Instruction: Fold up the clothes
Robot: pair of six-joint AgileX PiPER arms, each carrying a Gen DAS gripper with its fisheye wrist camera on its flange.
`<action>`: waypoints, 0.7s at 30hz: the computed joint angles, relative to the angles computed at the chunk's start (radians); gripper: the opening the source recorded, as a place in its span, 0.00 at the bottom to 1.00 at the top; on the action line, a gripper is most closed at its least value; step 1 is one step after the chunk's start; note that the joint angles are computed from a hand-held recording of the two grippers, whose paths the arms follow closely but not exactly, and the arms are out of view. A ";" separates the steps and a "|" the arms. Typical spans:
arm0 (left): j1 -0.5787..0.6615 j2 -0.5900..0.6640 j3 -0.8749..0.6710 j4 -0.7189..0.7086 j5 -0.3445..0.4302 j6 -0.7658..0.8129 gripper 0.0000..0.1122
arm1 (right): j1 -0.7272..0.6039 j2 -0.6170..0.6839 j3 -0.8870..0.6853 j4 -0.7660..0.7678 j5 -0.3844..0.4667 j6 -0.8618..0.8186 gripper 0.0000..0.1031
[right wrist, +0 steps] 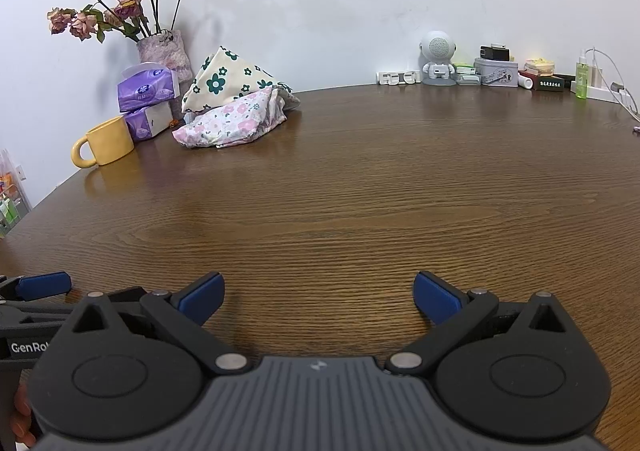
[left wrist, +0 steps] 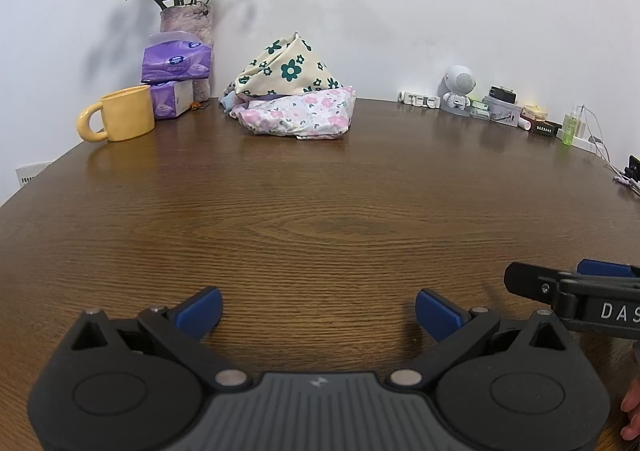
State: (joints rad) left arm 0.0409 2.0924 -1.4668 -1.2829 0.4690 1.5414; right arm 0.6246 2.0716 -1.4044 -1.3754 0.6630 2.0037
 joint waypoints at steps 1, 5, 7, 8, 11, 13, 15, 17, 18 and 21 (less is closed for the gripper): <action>0.000 0.000 0.000 0.000 0.000 0.000 0.92 | 0.000 0.000 0.000 0.000 0.000 0.000 1.00; 0.000 0.000 0.001 -0.004 0.001 0.003 0.92 | -0.001 -0.001 0.000 -0.002 -0.001 0.003 1.00; 0.001 0.000 0.002 -0.006 0.001 0.004 0.92 | -0.001 -0.001 0.001 -0.003 -0.002 0.004 1.00; 0.001 0.000 0.002 -0.007 0.002 0.004 0.92 | -0.001 -0.001 0.001 -0.004 -0.003 0.006 1.00; 0.001 0.000 0.003 -0.009 0.002 0.006 0.92 | -0.001 0.000 0.000 -0.003 -0.002 0.005 1.00; 0.001 0.000 0.003 -0.011 0.002 0.007 0.92 | 0.005 0.001 0.005 -0.009 0.002 0.015 1.00; 0.001 0.000 0.004 -0.012 0.003 0.008 0.92 | 0.005 0.002 0.005 -0.008 0.002 0.015 1.00; 0.000 -0.001 0.005 -0.013 0.002 0.008 0.92 | 0.003 0.004 0.000 -0.005 0.001 0.008 1.00; 0.000 -0.001 0.005 -0.011 0.000 0.006 0.92 | 0.002 0.004 -0.004 0.000 0.001 0.002 1.00; 0.000 0.000 0.002 -0.009 0.000 0.004 0.92 | 0.002 0.005 -0.005 0.002 0.002 -0.002 1.00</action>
State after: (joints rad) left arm 0.0410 2.0929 -1.4646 -1.2916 0.4692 1.5459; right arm 0.6264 2.0761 -1.4093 -1.3735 0.6646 2.0022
